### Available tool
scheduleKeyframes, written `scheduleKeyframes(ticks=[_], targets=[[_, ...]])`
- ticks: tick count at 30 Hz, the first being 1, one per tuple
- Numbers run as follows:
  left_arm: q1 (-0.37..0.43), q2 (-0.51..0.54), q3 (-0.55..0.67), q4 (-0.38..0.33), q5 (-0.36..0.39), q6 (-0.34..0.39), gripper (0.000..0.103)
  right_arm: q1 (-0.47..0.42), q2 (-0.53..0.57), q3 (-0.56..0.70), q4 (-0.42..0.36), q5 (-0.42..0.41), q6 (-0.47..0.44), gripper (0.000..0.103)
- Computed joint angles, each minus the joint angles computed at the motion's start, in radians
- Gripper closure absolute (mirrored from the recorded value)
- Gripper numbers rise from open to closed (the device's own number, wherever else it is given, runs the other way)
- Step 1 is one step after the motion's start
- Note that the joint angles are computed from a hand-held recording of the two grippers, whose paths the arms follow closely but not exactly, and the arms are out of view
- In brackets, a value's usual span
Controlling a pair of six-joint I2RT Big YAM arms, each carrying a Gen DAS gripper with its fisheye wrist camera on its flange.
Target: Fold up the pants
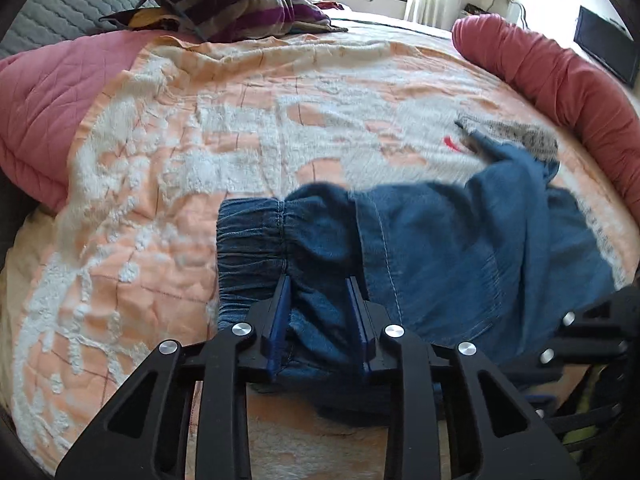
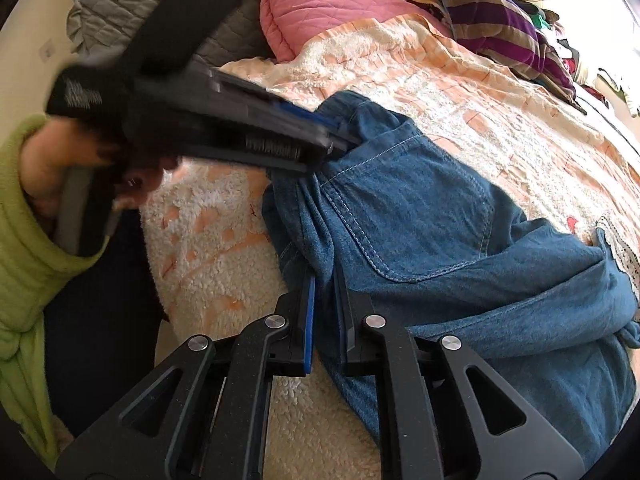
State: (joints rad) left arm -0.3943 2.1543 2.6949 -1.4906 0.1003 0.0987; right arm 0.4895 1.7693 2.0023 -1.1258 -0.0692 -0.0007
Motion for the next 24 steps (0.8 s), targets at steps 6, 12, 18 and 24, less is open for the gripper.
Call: scheduleKeyframes(ticks=[6,12,18,24], targets=[[0.003,-0.07,-0.136,0.092,0.001,0.021,0.077,-0.004,-0.023,-0.006,-0.006,-0.036,0.021,0.088],[0.012,-0.094,-0.182,0.127,0.021,0.02,0.077,-0.024,-0.063,-0.017,0.036,0.034,0.063,0.079],[0.013,-0.111,-0.212,0.147,0.021,0.024,0.077,-0.042,0.056,0.123,-0.099,0.038,0.081,0.073],[0.014,-0.119,-0.23,0.167,0.032,0.028,0.077,-0.039,0.063,0.089,-0.124,0.024,0.13,0.073]])
